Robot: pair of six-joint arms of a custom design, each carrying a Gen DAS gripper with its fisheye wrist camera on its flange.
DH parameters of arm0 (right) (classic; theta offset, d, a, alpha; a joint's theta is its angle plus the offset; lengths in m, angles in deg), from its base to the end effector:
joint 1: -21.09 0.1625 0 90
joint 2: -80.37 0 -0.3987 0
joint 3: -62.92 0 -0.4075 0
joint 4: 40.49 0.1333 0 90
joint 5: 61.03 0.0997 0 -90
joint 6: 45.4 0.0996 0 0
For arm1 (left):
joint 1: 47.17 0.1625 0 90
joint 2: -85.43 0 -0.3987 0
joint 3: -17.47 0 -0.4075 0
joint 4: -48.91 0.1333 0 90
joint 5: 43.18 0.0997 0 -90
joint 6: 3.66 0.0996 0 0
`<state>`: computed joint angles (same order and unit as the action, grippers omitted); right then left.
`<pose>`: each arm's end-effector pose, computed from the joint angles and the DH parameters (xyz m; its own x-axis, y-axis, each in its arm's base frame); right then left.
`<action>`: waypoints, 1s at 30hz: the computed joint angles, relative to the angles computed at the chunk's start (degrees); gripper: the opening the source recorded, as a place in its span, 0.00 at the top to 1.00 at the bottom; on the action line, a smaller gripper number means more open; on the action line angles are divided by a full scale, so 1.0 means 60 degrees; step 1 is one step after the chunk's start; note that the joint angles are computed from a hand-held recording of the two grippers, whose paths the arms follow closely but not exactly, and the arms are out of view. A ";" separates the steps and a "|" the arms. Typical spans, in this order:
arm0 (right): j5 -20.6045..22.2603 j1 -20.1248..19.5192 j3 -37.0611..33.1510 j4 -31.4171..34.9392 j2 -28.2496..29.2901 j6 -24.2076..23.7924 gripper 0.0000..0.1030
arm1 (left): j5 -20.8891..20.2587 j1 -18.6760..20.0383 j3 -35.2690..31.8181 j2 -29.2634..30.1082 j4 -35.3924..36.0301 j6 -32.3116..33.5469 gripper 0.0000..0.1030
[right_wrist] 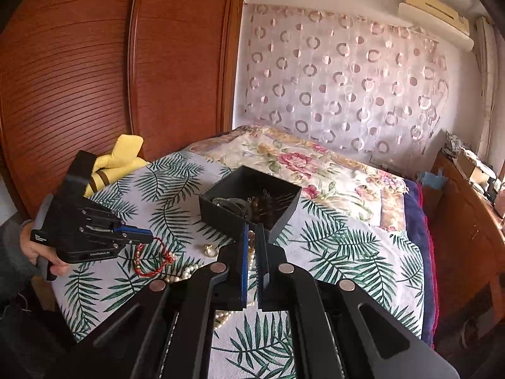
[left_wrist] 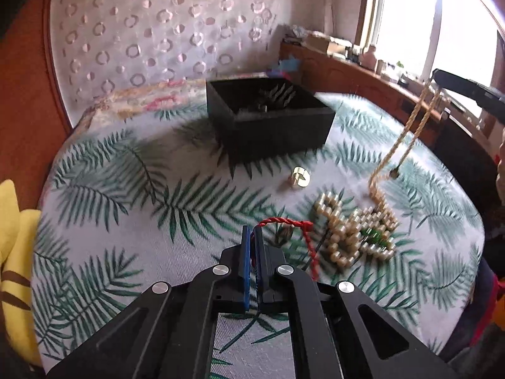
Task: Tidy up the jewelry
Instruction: 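Carry the red bracelet with the left tool while the right lifts the pearl necklace toward the box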
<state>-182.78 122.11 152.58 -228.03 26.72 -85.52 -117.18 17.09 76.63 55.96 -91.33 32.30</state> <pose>0.2109 -0.6598 0.2913 -0.6472 -0.0786 0.7583 -0.6645 0.5456 -0.5106 -0.2148 -0.8157 0.1022 -0.4961 0.7627 -0.4150 0.8623 0.4888 -0.1326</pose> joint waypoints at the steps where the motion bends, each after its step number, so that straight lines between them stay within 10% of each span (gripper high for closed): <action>1: -0.0001 0.0032 0.0001 -0.0039 -0.0016 -0.0041 0.95 | -0.0086 -0.0024 0.0052 -0.0054 -0.0107 0.0003 0.99; 30: -0.0160 0.0901 -0.3537 0.0260 0.1341 -0.2004 0.96 | -0.0835 -0.0557 -0.2424 0.0940 -0.0425 -0.0198 0.99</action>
